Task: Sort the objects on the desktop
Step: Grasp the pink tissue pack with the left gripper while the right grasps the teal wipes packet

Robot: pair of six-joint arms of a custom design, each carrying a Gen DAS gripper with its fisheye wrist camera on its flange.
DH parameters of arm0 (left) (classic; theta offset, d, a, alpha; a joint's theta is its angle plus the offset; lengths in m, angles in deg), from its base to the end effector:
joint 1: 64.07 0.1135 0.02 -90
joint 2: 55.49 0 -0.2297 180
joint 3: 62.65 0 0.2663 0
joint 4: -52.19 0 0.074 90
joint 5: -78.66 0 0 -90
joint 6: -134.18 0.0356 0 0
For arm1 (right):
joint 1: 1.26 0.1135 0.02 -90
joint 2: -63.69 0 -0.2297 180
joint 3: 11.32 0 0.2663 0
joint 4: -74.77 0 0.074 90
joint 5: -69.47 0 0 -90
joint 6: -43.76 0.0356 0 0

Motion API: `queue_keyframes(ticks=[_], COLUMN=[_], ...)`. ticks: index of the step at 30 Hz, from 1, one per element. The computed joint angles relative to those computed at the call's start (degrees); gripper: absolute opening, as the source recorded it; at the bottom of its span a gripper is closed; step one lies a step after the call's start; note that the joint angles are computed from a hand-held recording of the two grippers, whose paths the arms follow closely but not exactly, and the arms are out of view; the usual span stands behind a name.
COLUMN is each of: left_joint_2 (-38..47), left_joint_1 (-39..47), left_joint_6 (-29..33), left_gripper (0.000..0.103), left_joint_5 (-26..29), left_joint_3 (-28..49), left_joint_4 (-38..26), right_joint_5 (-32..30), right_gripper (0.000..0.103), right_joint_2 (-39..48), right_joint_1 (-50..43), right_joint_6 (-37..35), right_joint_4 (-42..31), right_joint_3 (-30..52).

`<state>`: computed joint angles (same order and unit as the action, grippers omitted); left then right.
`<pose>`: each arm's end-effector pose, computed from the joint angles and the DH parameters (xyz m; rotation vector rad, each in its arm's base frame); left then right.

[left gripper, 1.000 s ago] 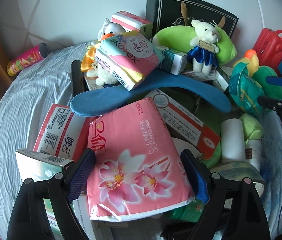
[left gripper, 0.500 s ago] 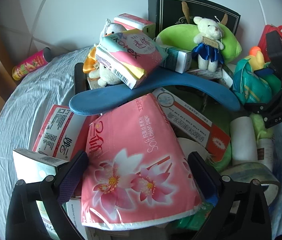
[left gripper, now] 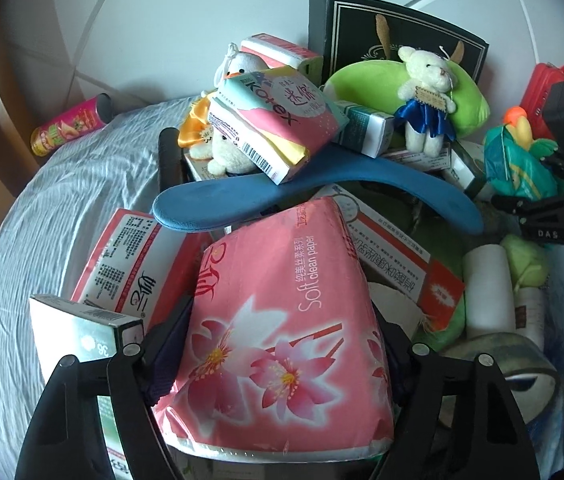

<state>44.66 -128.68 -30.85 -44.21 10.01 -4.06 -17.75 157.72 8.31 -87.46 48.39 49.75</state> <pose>0.1495 -0.2700 0.1134 -0.2740 2.5493 0.1293 0.3113 0.0507 0.1035 -1.1112 2.3815 -0.2578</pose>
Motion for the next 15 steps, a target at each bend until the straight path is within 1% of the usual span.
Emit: queue_keyframes(ticks=[3,5,8,11,13,15], left_joint_2=[-0.32,-1.06,-0.65,-0.29,0.54,1.33], left_joint_1=[-2.86,-5.16,-8.64,-12.09,-14.45,-16.62], left_joint_6=[-2.51,-5.04,-8.84,-12.86,-15.82,-18.54], left_gripper=[0.074,0.073,0.072,0.071,0.071,0.071], left_joint_5=[-1.91,-3.92,-6.83,-8.86,-9.75,-10.23], left_joint_3=[0.38,0.89,3.36,5.82,7.94,10.16], left_joint_4=[-3.3,-6.29,-12.36,-17.48,-21.1,-24.62], right_joint_5=[-3.79,-7.49,-14.42,-19.71,-22.21,-23.75], right_gripper=[0.055,0.054,0.054,0.054,0.054,0.054], right_joint_2=[-4.45,-7.95,-13.06,-19.53,-24.75,-29.98], right_joint_1=[-4.04,-7.33,-12.85,-17.49,-19.93,-20.33], right_joint_6=[1.37,2.34,3.07,2.08,0.7,1.43], right_joint_4=[-0.49,-1.59,-5.72,-10.05,-13.19,-16.98], right_joint_3=[-2.32,-3.72,-5.05,-7.71,-10.23,-11.46])
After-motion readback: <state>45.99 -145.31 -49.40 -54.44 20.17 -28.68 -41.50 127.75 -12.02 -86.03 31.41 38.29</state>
